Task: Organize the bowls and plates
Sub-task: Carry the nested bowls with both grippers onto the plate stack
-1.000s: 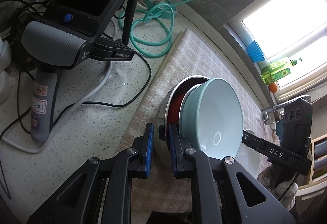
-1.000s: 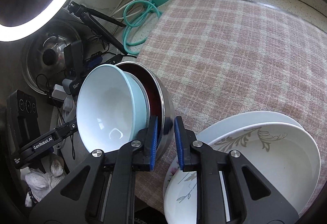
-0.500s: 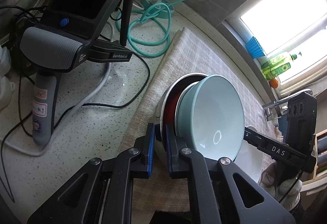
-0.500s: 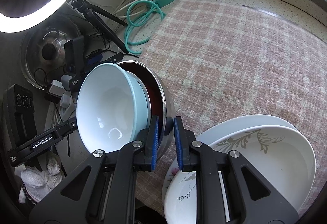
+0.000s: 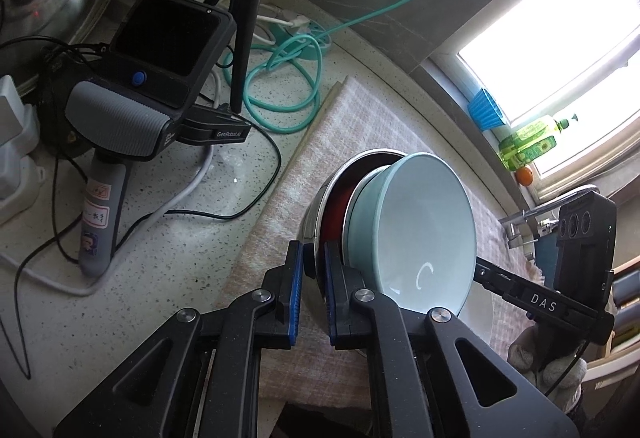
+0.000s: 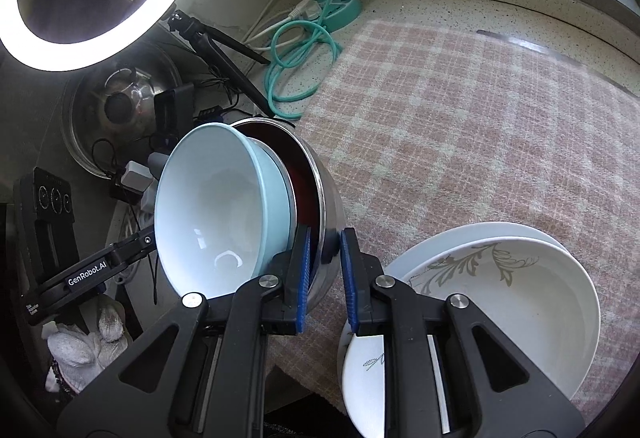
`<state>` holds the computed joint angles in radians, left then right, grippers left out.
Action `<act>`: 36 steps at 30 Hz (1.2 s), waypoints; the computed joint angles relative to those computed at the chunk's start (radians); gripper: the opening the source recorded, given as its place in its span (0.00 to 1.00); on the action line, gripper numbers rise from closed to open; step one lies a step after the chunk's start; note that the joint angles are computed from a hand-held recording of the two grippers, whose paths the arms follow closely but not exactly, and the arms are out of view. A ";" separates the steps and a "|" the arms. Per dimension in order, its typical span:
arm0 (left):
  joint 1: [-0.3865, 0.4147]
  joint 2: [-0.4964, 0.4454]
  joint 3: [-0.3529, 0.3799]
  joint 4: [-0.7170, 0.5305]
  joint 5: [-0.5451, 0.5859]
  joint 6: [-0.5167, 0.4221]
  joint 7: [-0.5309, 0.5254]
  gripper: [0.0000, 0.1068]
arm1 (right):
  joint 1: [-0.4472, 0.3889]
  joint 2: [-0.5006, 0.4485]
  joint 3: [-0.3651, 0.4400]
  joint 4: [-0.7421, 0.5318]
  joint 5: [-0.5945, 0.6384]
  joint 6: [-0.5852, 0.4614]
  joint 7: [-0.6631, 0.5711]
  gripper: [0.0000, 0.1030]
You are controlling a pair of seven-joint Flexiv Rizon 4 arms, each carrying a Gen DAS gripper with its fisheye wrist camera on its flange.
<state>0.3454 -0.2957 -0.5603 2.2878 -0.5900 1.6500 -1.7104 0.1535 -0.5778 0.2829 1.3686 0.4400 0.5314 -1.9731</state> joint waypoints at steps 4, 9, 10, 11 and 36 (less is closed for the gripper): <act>-0.044 0.018 0.021 -0.014 0.005 0.010 -0.018 0.06 | -0.032 0.022 0.001 -0.008 0.023 -0.030 -0.019 0.16; -0.181 0.018 0.137 -0.064 0.044 0.005 -0.056 0.07 | -0.076 0.046 -0.011 -0.023 0.056 -0.074 -0.053 0.16; -0.207 0.016 0.156 -0.074 0.049 0.006 -0.065 0.07 | -0.084 0.052 -0.015 -0.023 0.060 -0.081 -0.061 0.16; -0.236 0.012 0.179 -0.084 0.057 0.006 -0.078 0.07 | -0.093 0.058 -0.019 -0.024 0.063 -0.089 -0.072 0.16; -0.618 -0.110 0.477 -0.250 0.240 -0.091 -0.405 0.07 | -0.203 0.049 -0.087 -0.015 0.041 -0.199 -0.192 0.16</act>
<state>-0.2725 -0.4056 -0.0829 2.0381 -0.3499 1.5590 -2.1154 -0.0499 -0.5291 0.1960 1.3536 0.4806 0.3322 -2.1653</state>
